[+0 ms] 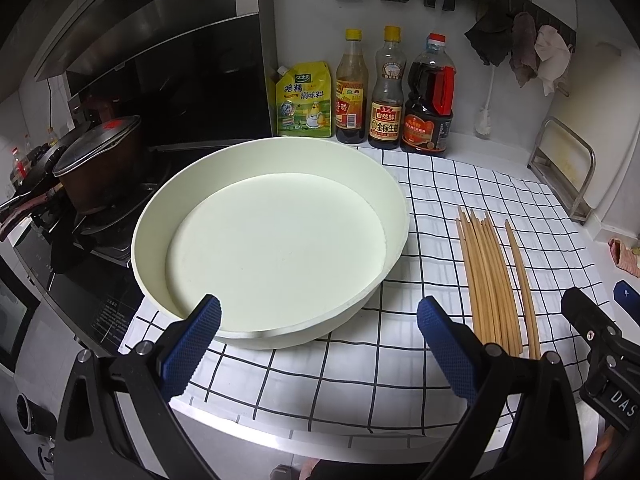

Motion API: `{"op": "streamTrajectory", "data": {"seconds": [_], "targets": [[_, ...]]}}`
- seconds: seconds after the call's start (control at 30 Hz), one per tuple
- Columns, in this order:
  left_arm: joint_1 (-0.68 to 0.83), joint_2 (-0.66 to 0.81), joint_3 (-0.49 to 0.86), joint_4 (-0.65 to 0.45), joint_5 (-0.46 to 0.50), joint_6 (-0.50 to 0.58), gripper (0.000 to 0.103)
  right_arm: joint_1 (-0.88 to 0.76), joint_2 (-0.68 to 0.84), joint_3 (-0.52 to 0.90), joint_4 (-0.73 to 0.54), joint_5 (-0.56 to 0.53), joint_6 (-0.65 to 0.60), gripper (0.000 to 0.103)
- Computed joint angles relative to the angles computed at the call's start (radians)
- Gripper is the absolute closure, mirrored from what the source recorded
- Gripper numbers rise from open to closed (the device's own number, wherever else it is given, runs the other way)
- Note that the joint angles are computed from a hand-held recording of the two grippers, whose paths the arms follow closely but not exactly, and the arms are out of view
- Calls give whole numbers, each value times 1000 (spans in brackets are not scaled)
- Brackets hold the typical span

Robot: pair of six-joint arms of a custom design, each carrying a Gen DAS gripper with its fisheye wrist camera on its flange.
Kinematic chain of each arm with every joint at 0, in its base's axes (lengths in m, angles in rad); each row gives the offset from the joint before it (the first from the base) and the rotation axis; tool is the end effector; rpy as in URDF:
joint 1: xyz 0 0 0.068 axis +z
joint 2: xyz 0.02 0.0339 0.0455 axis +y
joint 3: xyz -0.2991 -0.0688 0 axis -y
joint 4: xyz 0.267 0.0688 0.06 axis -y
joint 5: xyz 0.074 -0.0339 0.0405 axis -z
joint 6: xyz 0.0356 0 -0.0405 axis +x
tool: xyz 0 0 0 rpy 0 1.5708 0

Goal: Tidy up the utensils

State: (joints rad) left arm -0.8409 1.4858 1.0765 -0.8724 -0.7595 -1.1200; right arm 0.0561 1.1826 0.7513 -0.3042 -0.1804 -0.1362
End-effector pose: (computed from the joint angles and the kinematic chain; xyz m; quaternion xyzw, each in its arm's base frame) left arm 0.2129 -0.2012 0.2646 -0.1807 0.9027 0.0931 0.3792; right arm 0.2545 0.0207 0.2601 -0.1238 0.9026 0.0661 0.4069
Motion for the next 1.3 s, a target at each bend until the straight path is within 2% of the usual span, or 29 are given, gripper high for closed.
{"op": "streamTrajectory", "data": {"seconds": [0.8, 0.93, 1.3], "targets": [[-5, 4, 1, 3, 3, -1, 6, -4, 3, 1, 1, -16, -2, 8], [-10, 12, 0, 40, 6, 17, 6, -74, 21, 11, -7, -142, -20, 8], [-23, 152, 69, 183, 93, 136, 6, -246, 193, 56, 64, -165, -56, 8]]}}
